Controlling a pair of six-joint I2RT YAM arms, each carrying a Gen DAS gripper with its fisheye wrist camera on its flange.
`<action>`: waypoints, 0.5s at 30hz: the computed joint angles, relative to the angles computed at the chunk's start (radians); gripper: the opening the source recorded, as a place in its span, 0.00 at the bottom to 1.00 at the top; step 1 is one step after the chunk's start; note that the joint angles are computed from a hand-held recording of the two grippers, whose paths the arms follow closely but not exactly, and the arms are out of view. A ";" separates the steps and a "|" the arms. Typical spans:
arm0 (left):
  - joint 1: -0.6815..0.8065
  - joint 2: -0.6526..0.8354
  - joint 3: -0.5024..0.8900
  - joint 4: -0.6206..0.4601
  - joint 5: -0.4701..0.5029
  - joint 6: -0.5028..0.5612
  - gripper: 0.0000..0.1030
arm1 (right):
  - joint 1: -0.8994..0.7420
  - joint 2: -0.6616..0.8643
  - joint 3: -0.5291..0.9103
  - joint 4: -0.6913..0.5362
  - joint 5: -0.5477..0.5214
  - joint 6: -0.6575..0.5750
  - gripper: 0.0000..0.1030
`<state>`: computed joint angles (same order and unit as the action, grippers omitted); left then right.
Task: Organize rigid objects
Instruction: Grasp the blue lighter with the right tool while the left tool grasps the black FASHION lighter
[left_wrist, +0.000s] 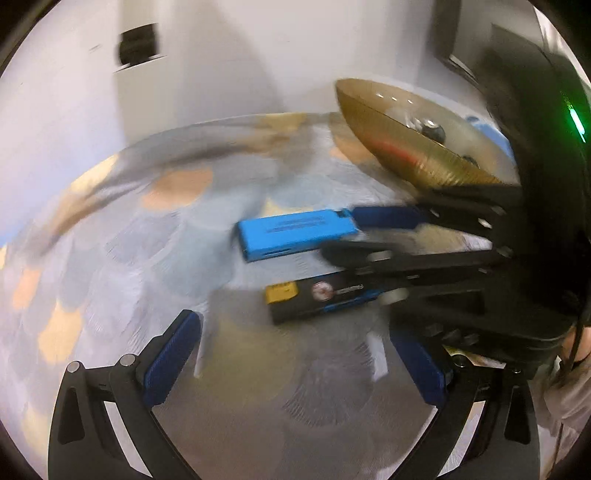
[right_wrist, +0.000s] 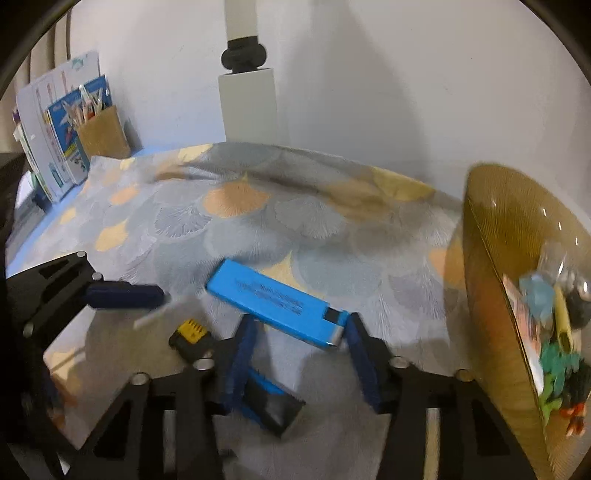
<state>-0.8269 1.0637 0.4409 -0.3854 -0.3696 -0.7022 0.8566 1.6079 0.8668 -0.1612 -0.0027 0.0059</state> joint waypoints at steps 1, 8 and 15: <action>-0.002 -0.011 -0.006 -0.003 0.002 0.000 0.99 | -0.006 -0.020 -0.021 0.002 -0.005 -0.005 0.28; -0.050 0.029 0.012 -0.023 -0.020 0.013 0.99 | -0.011 -0.162 -0.151 -0.020 -0.067 -0.029 0.06; -0.057 -0.041 -0.022 -0.023 0.010 0.033 0.99 | 0.034 -0.005 -0.016 0.035 -0.031 -0.049 0.61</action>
<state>-0.8839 1.0223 0.4194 -0.4080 -0.3597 -0.6689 0.8910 1.6030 0.8513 -0.1267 -0.0339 -0.0434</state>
